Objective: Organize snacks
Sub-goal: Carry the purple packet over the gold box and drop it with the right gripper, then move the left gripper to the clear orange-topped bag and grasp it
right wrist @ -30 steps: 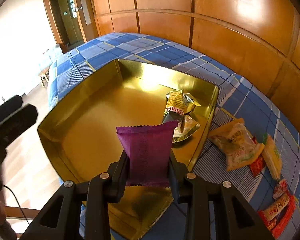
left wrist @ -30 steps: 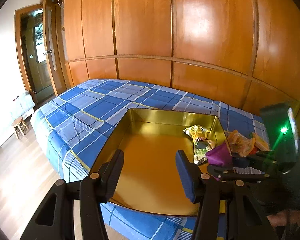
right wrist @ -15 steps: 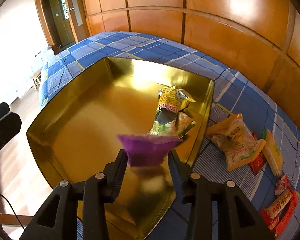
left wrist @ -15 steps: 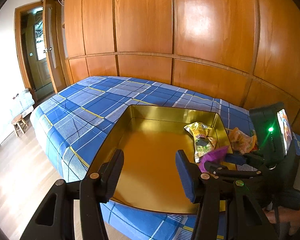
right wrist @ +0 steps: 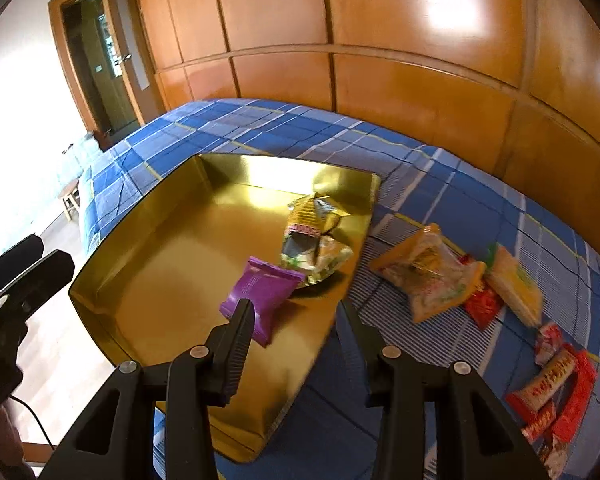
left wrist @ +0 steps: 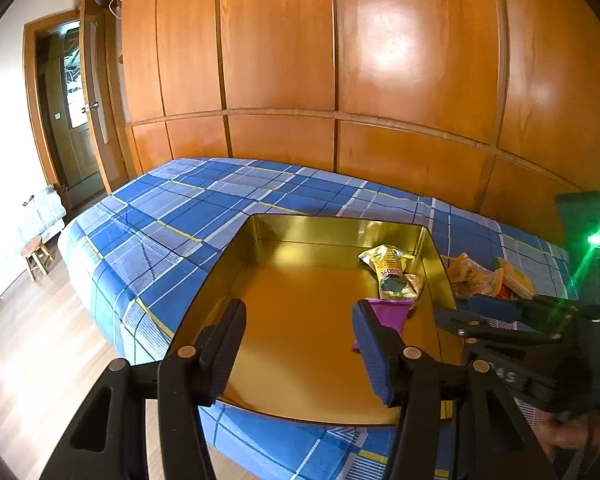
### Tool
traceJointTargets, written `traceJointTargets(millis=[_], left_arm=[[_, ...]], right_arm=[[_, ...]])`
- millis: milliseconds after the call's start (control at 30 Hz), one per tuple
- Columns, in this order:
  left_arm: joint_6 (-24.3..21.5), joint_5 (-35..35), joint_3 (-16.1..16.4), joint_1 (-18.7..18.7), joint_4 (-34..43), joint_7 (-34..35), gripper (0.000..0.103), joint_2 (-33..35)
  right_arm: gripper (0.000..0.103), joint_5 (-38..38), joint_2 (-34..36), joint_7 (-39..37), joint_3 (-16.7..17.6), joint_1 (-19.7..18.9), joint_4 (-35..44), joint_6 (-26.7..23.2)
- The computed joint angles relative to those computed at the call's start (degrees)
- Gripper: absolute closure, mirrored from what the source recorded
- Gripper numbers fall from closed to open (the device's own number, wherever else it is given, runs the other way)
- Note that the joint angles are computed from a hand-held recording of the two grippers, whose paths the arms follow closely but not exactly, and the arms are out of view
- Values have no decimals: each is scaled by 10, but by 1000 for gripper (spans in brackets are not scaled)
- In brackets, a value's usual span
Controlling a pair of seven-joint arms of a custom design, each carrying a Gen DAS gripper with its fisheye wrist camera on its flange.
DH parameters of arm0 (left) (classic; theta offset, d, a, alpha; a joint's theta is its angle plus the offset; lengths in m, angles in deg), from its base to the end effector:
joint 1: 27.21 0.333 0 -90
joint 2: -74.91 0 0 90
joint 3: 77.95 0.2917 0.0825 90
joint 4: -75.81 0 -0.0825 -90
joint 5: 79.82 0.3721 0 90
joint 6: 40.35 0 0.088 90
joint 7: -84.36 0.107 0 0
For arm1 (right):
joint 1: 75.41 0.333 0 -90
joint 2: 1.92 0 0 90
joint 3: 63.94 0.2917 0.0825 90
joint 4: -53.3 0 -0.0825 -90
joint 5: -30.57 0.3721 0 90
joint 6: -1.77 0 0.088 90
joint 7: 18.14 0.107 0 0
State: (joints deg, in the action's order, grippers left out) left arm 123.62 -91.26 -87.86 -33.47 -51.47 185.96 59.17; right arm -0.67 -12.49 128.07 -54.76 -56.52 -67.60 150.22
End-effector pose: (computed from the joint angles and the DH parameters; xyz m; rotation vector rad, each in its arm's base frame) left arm 0.4961 -0.1410 0.5780 -1.4026 1.9761 -0.9541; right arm 0.4696 0.2671 0.5489 -1.6364 1.8296 -0.6289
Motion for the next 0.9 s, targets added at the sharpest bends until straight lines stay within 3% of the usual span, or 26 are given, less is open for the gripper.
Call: traceJointTargets(millis=[467, 900], left_arm=[[-7, -3, -5, -17, 0, 23, 46, -5], [-12, 3, -16, -34, 6, 43, 46, -4]], right_arm=[[60, 4, -146, 54, 12, -31, -146, -17], [60, 55, -272, 77, 5, -41, -284, -46]])
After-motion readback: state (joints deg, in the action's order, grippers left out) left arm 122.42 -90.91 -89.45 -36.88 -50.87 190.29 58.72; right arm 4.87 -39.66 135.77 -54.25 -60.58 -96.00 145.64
